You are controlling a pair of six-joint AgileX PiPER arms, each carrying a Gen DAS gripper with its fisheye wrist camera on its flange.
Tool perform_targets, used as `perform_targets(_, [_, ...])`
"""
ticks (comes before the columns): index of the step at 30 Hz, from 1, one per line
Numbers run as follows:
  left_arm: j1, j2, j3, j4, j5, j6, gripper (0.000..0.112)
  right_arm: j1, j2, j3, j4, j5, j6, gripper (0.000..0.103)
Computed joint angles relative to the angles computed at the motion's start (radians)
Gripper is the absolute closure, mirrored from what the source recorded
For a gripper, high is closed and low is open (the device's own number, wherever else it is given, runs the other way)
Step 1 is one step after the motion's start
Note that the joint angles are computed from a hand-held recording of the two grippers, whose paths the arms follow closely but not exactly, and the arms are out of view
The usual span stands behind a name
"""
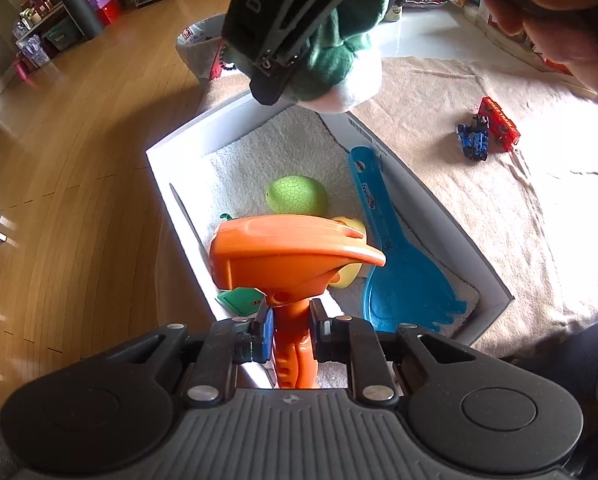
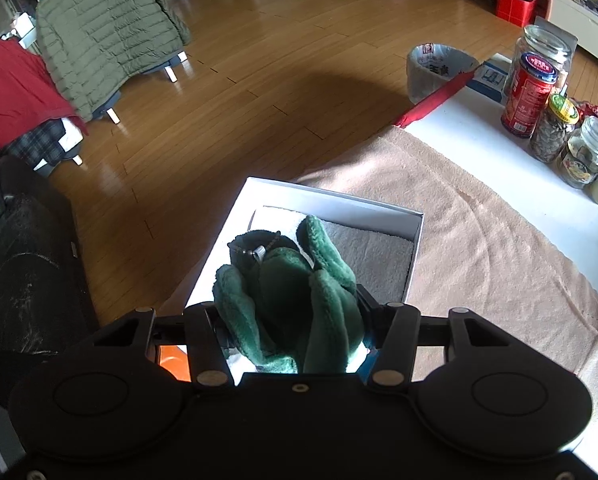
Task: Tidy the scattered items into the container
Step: 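Lower the plush and hammer with both tools over the box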
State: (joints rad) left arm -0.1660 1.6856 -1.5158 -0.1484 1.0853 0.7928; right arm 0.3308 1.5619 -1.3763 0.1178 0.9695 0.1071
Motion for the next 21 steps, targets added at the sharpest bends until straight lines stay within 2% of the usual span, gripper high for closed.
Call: perform_targets(21, [-0.037, 0.122, -0.049, 0.046, 0.032, -0.053, 0.094, -0.029, 0.127, -0.084, 0.012, 0.0, 0.015, 0.051])
